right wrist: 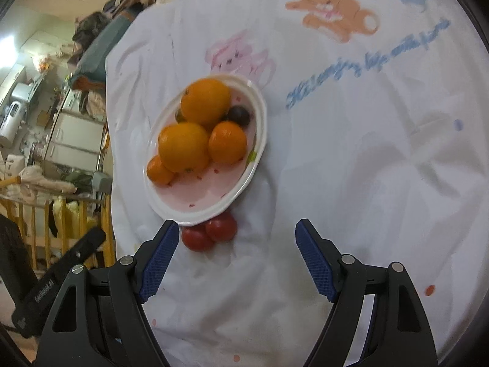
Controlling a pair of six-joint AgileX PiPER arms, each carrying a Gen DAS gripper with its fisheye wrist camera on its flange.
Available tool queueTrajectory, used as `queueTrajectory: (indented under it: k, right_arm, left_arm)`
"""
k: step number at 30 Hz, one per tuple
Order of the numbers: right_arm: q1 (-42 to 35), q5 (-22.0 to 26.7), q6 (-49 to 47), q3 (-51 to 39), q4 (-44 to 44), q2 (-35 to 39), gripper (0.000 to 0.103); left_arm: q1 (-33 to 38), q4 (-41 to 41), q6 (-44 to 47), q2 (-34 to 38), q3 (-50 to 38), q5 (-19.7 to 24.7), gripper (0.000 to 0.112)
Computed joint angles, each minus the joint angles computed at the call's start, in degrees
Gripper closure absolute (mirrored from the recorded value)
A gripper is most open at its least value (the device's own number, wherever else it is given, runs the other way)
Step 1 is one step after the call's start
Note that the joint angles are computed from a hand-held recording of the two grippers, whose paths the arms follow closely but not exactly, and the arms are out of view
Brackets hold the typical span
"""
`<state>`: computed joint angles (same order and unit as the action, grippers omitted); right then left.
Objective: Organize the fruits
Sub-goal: 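Withdraw both open grippers and move them toward the red tomatoes, then close the left gripper on one red tomato while the right grasps the other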
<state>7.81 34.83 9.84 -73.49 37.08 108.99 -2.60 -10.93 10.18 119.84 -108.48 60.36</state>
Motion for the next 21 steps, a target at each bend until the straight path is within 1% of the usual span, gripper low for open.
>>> queueTrajectory:
  k: [1, 3, 5, 6, 8, 11, 13, 15, 16, 19, 21]
  right_arm:
    - [0.3, 0.5, -0.4, -0.8, -0.1, 0.8, 0.023]
    - [1.6, 2.1, 0.0, -3.6, -2.2, 3.2, 0.03]
    - [3.1, 3.6, 1.1, -6.8, -5.5, 5.6, 0.042]
    - [3.6, 4.0, 1.2, -7.8, -6.3, 6.5, 0.044]
    - [3.7, 4.2, 0.0, -9.0, -4.4, 8.2, 0.053]
    - [3.2, 4.2, -3.0, -9.9, -0.6, 9.9, 0.056]
    - [2.9, 5.1, -5.2, -10.8, 1.5, 11.2, 0.057]
    - [3.1, 4.5, -6.6, -10.2, 1.9, 10.9, 0.063]
    - [3.1, 4.7, -6.5, -10.2, 1.3, 10.8, 0.071]
    - [2.5, 4.1, -8.8, -8.9, 2.4, 10.3, 0.072]
    - [3.0, 3.6, -7.8, -8.5, 0.9, 9.6, 0.072]
  left_arm:
    - [0.1, -0.1, -0.4, 0.6, -0.8, 0.7, 0.027]
    - [0.5, -1.3, -0.6, 1.5, -2.3, 2.4, 0.027]
    - [0.6, -2.0, -0.4, 1.7, -2.7, 2.9, 0.027]
    - [0.5, -2.0, -0.4, 1.8, -2.8, 3.1, 0.027]
    - [0.4, -2.2, 0.0, 2.1, -3.3, 3.8, 0.027]
    - [0.4, -2.7, 0.2, 2.5, -3.9, 4.7, 0.027]
    - [0.5, -2.7, 0.3, 2.7, -4.1, 4.8, 0.027]
    - [0.5, -2.9, 0.0, 2.6, -4.0, 4.7, 0.027]
    - [0.6, -3.1, -0.1, 2.8, -4.3, 4.9, 0.027]
    - [0.6, -3.2, -0.5, 3.3, -4.8, 5.3, 0.027]
    - [0.4, -2.8, -0.3, 3.6, -5.0, 5.4, 0.027]
